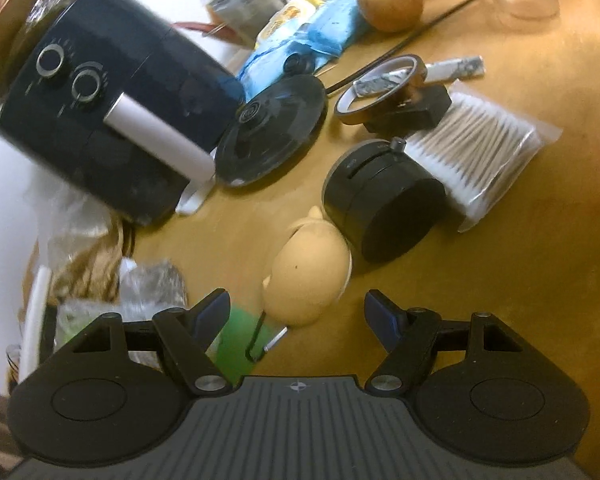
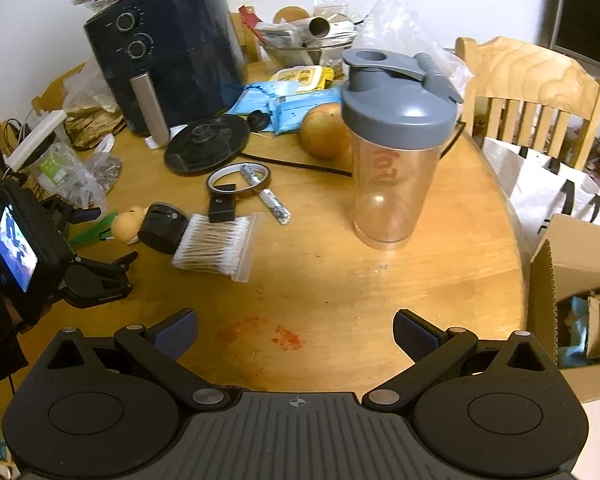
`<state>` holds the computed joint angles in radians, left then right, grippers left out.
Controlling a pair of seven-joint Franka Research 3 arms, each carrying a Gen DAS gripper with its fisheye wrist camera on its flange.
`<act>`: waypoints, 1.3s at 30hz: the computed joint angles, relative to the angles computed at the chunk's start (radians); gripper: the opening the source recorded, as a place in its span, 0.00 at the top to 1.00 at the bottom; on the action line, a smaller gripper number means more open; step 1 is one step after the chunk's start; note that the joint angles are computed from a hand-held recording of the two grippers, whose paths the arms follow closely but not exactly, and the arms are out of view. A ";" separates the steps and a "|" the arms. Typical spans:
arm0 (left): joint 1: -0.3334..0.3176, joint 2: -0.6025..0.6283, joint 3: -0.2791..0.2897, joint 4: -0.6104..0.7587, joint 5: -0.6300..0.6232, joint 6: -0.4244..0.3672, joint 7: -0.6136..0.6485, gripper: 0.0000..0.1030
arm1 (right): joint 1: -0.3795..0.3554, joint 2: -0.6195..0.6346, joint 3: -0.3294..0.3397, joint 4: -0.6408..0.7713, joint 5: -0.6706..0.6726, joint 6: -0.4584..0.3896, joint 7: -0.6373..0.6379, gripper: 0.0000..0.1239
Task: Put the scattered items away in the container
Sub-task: 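Move the left tool down onto the tan round toy and close on it, then lift the tan toy with the left tool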
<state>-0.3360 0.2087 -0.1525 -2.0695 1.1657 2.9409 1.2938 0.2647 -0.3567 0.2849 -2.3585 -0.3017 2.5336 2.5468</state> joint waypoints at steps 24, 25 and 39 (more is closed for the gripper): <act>-0.018 0.041 -0.002 0.045 0.161 -0.024 -0.020 0.57 | -0.018 -0.074 0.027 -0.050 -0.017 -0.038 0.070 0.17; -0.018 0.037 -0.002 0.042 0.157 -0.023 -0.021 0.57 | -0.018 -0.076 0.027 -0.052 -0.016 -0.037 0.070 0.17; 0.005 -0.042 -0.016 -0.008 0.123 0.005 -0.127 0.57 | -0.014 -0.074 0.021 -0.055 0.007 0.001 0.015 0.17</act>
<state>-0.3307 0.1671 -0.1688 -2.0777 1.2891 2.9457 1.1666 0.2507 -0.4303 0.3063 -2.4134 -0.2945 2.5341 2.5622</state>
